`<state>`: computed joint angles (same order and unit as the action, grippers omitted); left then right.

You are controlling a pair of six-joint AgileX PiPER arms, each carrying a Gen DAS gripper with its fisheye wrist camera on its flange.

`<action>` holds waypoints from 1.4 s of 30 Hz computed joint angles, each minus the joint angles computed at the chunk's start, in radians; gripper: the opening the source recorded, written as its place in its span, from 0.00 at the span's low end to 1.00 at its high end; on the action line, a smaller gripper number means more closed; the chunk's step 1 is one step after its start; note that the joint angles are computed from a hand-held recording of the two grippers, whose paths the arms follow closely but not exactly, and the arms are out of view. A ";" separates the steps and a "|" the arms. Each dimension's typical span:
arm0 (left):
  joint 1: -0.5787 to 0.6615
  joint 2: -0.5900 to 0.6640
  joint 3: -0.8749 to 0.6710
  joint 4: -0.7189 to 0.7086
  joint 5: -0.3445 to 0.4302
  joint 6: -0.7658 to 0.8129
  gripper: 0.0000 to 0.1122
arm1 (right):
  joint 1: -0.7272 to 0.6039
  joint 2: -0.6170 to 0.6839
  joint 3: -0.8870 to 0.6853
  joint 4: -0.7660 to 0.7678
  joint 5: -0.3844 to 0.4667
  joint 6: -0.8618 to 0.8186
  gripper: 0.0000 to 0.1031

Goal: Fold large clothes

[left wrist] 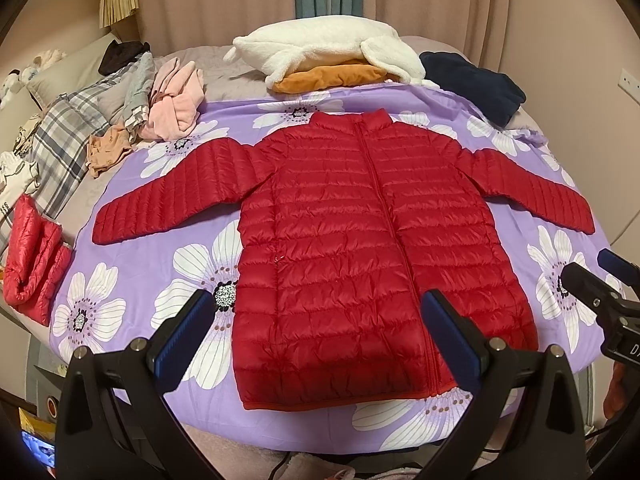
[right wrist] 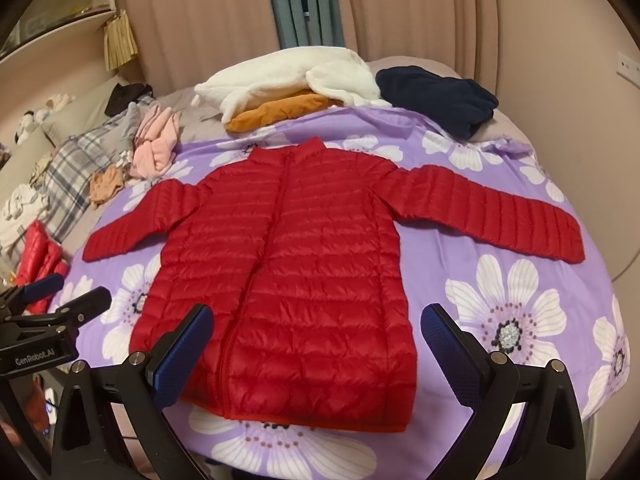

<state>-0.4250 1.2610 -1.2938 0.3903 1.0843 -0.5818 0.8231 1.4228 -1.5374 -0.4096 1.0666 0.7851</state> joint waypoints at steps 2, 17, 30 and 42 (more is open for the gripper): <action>-0.002 0.002 0.001 0.002 -0.001 -0.003 0.92 | 0.003 -0.002 0.003 -0.002 -0.001 0.003 0.99; -0.002 0.001 0.009 0.005 -0.006 -0.005 0.92 | -0.004 -0.003 0.004 0.005 -0.003 -0.003 0.99; -0.002 0.002 -0.003 0.009 0.008 0.001 0.92 | -0.004 -0.003 0.002 0.006 0.000 -0.002 0.99; 0.000 0.005 -0.009 0.008 0.013 0.006 0.92 | -0.008 -0.002 0.000 0.013 0.000 -0.007 0.99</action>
